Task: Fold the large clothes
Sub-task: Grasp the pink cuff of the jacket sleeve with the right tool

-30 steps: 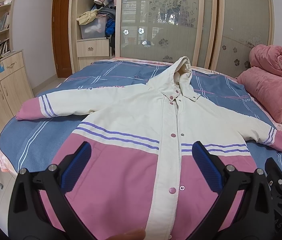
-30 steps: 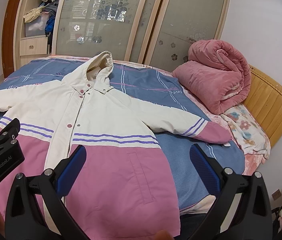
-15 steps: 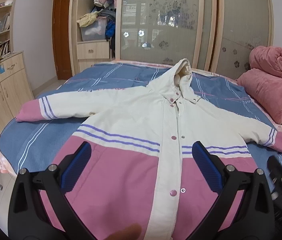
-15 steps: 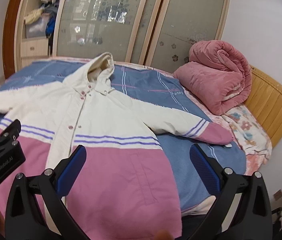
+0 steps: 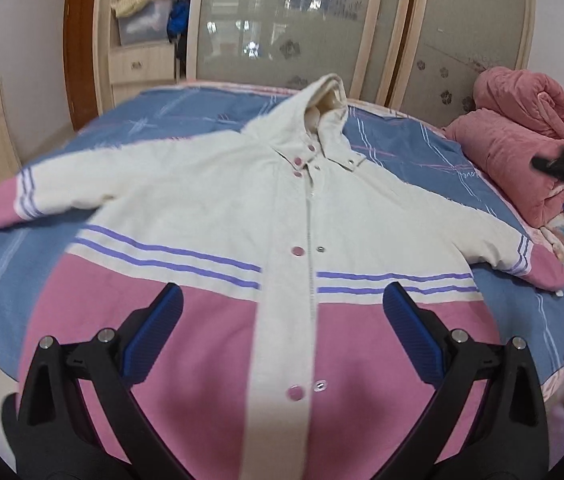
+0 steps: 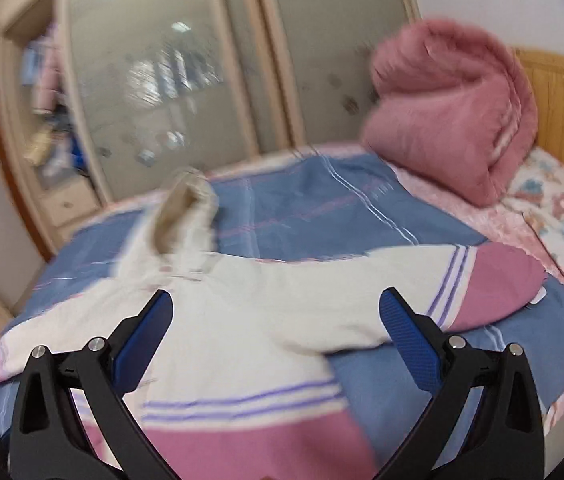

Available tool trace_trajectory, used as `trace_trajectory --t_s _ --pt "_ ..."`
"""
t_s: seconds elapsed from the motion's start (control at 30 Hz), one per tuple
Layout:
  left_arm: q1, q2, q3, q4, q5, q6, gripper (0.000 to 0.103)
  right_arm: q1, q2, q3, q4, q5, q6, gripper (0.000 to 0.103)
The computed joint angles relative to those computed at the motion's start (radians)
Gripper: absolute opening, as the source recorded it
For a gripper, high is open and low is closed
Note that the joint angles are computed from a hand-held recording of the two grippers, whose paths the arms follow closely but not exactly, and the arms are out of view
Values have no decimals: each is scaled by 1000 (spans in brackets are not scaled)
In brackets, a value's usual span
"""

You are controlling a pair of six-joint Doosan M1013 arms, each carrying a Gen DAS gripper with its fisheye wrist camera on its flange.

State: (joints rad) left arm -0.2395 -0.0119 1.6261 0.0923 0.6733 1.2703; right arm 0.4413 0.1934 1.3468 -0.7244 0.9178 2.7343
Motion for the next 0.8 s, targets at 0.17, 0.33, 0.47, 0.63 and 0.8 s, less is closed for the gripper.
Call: trace_trajectory --t_s 0.17,0.33,0.47,0.63,0.8 --pt "-41 46 -21 109 -19 -107 101 -136 11 90 74 66 174 102" --pt "-86 139 -94 94 39 -65 101 -227 -18 173 130 161 432 101" --pt "-118 226 -165 -43 115 47 101 -272 -55 227 164 122 552 101" --pt "-160 276 -206 -90 159 145 101 -355 -57 268 365 -61 429 101" --pt "-168 271 -192 -37 145 128 101 -358 -67 278 287 -93 476 46"
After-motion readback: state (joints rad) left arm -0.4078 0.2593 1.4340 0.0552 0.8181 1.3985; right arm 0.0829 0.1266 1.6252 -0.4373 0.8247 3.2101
